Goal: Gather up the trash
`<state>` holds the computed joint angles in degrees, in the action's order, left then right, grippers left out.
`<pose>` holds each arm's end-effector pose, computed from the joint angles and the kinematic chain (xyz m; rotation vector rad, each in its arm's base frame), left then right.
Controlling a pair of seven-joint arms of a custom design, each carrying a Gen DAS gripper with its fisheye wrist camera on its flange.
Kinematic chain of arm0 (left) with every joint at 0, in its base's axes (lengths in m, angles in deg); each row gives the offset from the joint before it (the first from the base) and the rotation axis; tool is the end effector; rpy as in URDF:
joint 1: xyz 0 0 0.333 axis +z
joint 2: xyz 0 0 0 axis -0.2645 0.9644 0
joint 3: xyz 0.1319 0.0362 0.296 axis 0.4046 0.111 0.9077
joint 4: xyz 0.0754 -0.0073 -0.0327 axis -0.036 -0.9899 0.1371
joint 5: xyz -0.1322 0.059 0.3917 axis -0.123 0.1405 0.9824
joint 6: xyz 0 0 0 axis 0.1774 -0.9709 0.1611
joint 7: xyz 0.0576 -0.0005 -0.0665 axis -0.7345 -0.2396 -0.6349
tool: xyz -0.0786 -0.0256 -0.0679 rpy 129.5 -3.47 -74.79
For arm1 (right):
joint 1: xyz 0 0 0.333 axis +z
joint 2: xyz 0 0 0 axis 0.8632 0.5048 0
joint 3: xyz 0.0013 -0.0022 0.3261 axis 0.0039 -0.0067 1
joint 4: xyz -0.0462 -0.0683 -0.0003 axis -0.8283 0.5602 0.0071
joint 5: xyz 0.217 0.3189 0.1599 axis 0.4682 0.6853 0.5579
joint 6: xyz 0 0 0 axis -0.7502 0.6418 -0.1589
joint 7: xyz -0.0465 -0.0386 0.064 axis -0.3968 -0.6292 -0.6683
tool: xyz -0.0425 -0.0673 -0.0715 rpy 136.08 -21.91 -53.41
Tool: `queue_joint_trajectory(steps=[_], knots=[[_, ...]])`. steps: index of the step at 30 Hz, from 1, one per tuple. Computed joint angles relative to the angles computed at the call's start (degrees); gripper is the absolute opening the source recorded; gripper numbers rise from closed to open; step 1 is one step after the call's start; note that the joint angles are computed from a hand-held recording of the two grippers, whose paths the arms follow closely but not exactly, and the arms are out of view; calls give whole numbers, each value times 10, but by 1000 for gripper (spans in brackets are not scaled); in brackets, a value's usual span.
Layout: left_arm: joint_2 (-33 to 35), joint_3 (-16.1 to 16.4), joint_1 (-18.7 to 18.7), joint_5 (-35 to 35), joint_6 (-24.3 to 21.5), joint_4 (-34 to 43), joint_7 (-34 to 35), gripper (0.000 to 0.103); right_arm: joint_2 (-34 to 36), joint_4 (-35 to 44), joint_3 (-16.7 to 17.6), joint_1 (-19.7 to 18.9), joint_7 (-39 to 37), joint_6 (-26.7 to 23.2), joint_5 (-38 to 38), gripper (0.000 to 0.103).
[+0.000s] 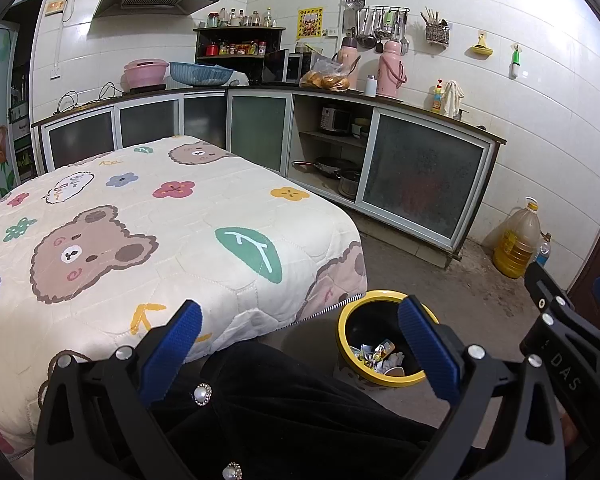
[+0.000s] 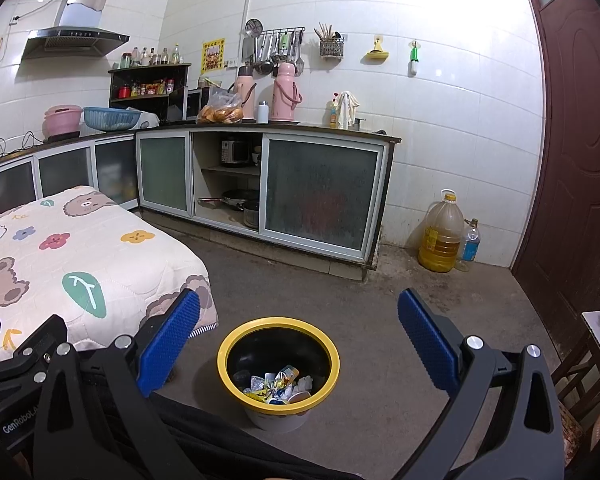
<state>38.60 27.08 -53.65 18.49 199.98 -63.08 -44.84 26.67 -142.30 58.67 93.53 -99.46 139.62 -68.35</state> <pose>0.7141 -0.5177 0.4447 -1.6011 1.6895 -1.0246 0.6698 0.3487 0.4458 -1.2598 1.7936 -1.3218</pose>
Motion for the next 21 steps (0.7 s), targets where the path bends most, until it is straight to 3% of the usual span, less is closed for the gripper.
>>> queue_joint_trajectory(steps=[21], knots=[[-13, -2, 1, 2, 7, -23, -1, 95, -1, 0, 0, -1, -4, 1, 4, 95]])
